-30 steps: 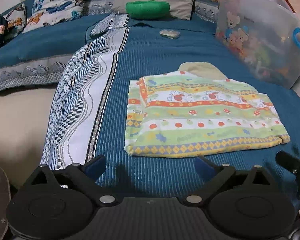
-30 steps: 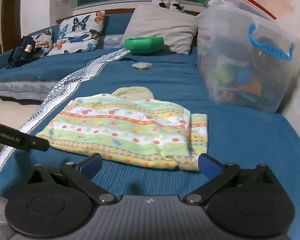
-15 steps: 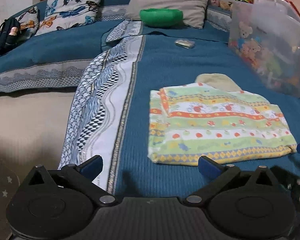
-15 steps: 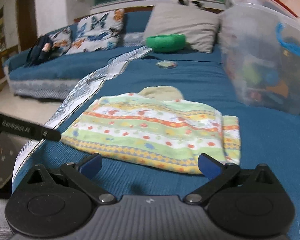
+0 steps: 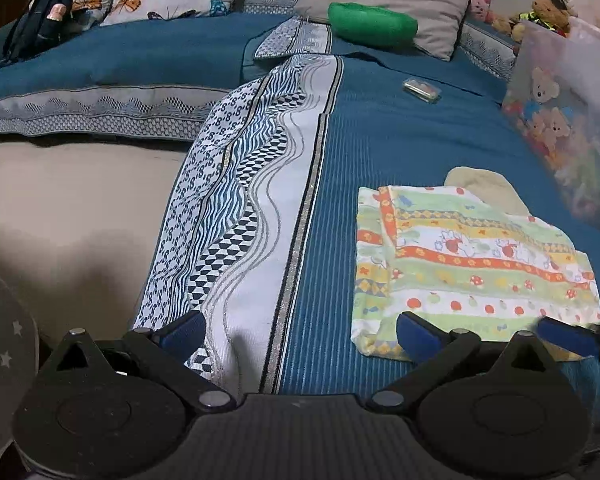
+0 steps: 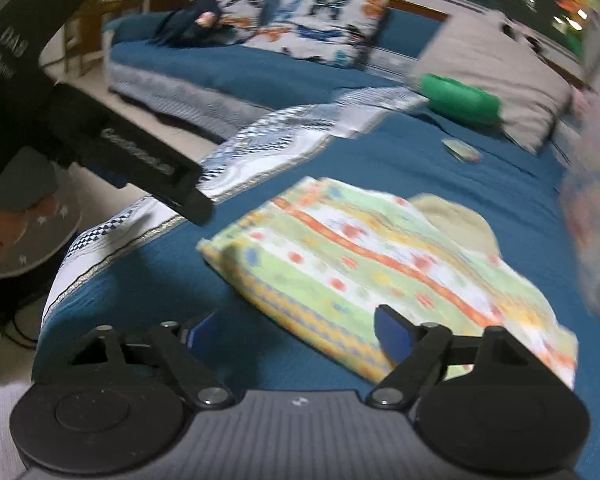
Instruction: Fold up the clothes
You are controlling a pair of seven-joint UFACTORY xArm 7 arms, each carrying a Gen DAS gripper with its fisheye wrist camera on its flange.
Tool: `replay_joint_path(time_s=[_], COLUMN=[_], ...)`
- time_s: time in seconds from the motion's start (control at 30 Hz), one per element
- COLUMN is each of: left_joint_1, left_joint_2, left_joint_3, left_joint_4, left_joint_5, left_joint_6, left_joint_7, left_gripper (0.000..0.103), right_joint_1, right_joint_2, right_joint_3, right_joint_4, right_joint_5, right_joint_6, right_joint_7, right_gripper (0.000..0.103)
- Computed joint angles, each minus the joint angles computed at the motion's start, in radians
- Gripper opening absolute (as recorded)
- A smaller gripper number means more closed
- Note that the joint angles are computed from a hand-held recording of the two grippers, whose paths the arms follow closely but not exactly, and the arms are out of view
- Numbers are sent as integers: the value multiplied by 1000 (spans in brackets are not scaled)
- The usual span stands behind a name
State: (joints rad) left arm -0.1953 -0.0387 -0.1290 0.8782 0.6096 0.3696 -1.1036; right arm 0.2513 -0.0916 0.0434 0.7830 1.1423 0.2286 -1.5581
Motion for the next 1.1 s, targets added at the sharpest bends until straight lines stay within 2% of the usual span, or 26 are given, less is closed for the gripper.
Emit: replay_joint_path(time_s=[0.27, 0.33, 0.4, 0.43, 0.5, 0.53, 0.6, 0.63, 0.67, 0.83, 0.9, 0.97, 1.1], left_joint_1=[-4, -5, -6, -7, -8, -8, -9, -10, -10, -11, -17, -28, -52], left_joint_2=[33, 40, 47, 50, 56, 59, 64, 66, 68, 77, 83, 85, 77], left_joint_3=[17, 21, 25, 27, 30, 31, 32, 31, 30, 16, 16, 25, 51], left_joint_4=[29, 35, 42, 45, 48, 49, 50, 50, 47, 45, 58, 69, 85], left_joint_5=[-78, -101, -117, -128, -156, -176, -233, -272, -314, -563, -599, -557, -286], left_joint_6=[-17, -24, -29, -34, -46, -52, -70, -80, -98, -168, -165, -158, -131], left_joint_7=[56, 76, 90, 99, 119, 130, 163, 187, 212, 369, 389, 360, 174], left_gripper=[103, 103, 103, 103, 103, 103, 103, 103, 103, 103, 103, 103, 103], right_joint_1=[11, 7, 1, -6, -21, -29, -42, -50, -57, -63, -65, -69, -65], right_joint_2=[102, 123, 138, 140, 138, 133, 118, 107, 93, 47, 42, 38, 48], right_joint_3=[64, 81, 97, 103, 109, 107, 93, 83, 72, 38, 27, 20, 23], right_joint_4=[75, 88, 95, 99, 107, 111, 115, 116, 117, 105, 109, 111, 114], right_joint_5=[-35, -36, -29, -9, 44, 74, 96, 105, 114, 163, 180, 175, 157], right_joint_6=[-29, -46, -77, -77, -63, -41, 11, 47, 82, 138, 147, 162, 148], right_joint_7=[-48, -53, -54, -63, -88, -98, -83, -67, -45, -30, -34, -24, -15], right_gripper=[76, 69, 58, 56, 41, 38, 18, 15, 13, 11, 11, 11, 11])
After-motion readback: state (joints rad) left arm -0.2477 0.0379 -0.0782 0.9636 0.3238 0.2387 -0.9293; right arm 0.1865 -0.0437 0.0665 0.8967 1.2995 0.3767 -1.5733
